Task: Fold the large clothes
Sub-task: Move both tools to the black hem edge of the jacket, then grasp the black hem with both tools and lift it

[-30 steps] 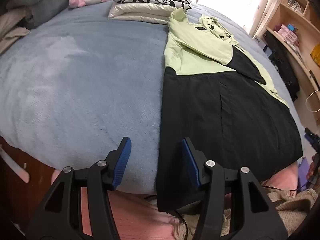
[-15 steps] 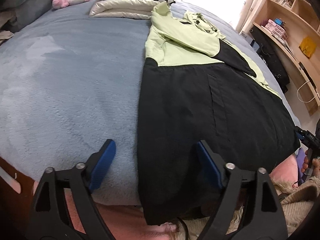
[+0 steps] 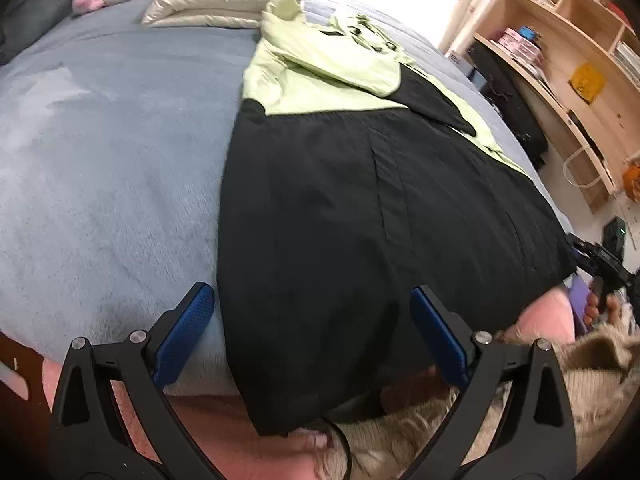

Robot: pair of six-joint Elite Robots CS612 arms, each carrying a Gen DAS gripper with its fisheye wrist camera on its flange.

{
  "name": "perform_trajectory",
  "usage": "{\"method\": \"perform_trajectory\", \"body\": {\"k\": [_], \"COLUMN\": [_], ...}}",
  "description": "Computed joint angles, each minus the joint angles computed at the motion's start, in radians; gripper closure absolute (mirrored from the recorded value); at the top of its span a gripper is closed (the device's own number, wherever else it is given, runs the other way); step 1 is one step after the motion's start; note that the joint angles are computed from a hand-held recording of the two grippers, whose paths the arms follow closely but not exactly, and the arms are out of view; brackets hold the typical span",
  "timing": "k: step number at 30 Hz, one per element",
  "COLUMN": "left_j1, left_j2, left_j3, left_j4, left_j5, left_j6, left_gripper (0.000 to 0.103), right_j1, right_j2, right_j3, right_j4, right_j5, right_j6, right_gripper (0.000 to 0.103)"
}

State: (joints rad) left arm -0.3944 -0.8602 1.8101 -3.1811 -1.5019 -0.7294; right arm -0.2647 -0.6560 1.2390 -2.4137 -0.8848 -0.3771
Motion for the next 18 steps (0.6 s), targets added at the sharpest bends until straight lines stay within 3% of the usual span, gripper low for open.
{"method": "perform_trajectory", "body": {"k": [4, 11, 15, 16, 17, 18], "left_j1": [0.002, -0.006, -0.008, -0.009, -0.012, -0.013], "left_j2": [0.01, 0.037, 0.04, 0.04, 0.036, 0.034], "left_j3": [-0.003, -0.031, -0.03, -0.028, -0.025, -0.024], "left_j4": [-0.01, -0.01, -0.037, -0.045, -0.048, -0.051], "left_j5": [-0.002, 0.042, 0.052, 0.057, 0.074, 0.079], "left_j6": [0.003, 0.018, -0.002, -0.01, -0.018, -0.015], "left_gripper": [0.007, 0.003, 0.004, 0.013, 0.018, 0.031], "right_j1": [-0.001, 0.015, 0.022, 0.023, 0.024, 0.027], "right_j2": [0.02, 0.045, 0.061, 0.064, 0.064, 0.065], "right_j3": [-0.019, -0.031, -0.047, -0.05, -0.051, -0.053], "right_j4": [0.014, -0.019, -0.029, -0.026, -0.02, -0.022], "right_j5": [0.055, 0.073, 0.077, 0.082, 0.084, 0.082], "right_j6": [0.014, 0.023, 0.062, 0.066, 0.061, 0.058], "right_gripper": [0.044, 0.046, 0.073, 0.082, 0.085, 0.087]}}
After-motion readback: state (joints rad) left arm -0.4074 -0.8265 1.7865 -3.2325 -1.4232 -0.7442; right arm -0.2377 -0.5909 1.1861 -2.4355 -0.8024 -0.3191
